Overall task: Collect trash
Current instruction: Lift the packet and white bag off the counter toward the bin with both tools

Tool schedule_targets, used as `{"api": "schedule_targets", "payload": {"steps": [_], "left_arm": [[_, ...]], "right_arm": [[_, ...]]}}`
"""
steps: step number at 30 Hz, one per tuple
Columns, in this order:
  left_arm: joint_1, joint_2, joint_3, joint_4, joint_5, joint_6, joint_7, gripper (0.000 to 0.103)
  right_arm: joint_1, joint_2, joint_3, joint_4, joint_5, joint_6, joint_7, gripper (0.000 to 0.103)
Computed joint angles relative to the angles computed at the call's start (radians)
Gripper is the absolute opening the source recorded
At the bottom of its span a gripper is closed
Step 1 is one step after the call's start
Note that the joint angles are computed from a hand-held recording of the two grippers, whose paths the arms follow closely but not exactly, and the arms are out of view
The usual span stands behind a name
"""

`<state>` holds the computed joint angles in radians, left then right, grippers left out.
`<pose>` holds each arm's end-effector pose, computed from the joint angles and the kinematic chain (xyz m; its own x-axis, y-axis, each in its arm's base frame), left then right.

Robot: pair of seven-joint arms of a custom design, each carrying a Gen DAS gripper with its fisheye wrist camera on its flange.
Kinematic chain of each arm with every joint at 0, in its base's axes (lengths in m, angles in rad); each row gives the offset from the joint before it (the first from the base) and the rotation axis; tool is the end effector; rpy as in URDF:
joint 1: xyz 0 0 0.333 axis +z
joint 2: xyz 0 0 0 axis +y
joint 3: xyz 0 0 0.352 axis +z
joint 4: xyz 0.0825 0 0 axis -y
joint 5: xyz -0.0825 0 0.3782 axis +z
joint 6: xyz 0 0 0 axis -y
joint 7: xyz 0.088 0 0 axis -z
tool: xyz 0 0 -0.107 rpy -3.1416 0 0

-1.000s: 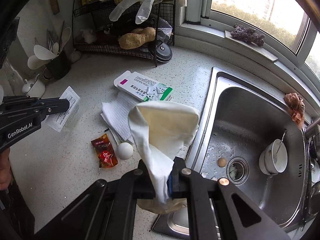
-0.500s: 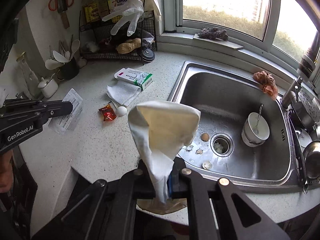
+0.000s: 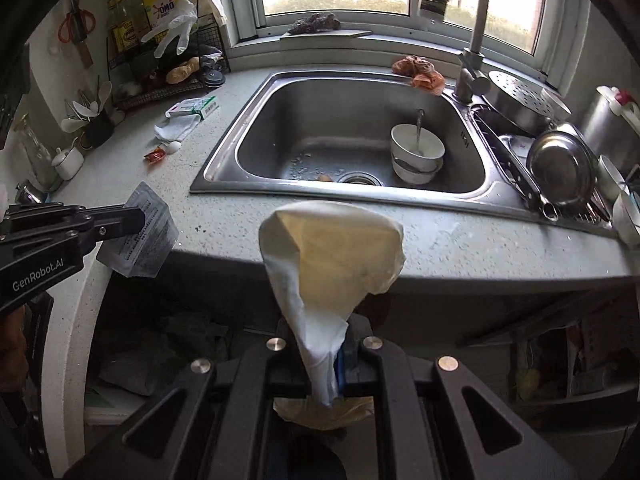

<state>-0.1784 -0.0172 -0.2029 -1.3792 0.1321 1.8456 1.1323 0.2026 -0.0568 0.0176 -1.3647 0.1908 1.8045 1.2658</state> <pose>0.5203 -0.1991 0.7922 0.0324 -0.9965 0.0765 -0.8778 -0.0649 -0.4747 0.5176 0.1326 0.8164 0.5113 -0.8588 -0.0319 -0.7496 -0.4275 -0.5053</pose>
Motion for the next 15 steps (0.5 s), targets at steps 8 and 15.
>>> {"api": "schedule_targets", "payload": {"steps": [8, 15], "left_arm": [[-0.061, 0.107, -0.028, 0.071, -0.137, -0.026, 0.161, 0.001], [-0.101, 0.197, -0.031, 0.073, -0.204, -0.043, 0.263, 0.001]], "right_arm": [[-0.04, -0.082, -0.034, -0.109, -0.051, -0.031, 0.104, 0.007], [-0.064, -0.15, -0.05, -0.267, -0.099, -0.017, 0.197, 0.007]]}}
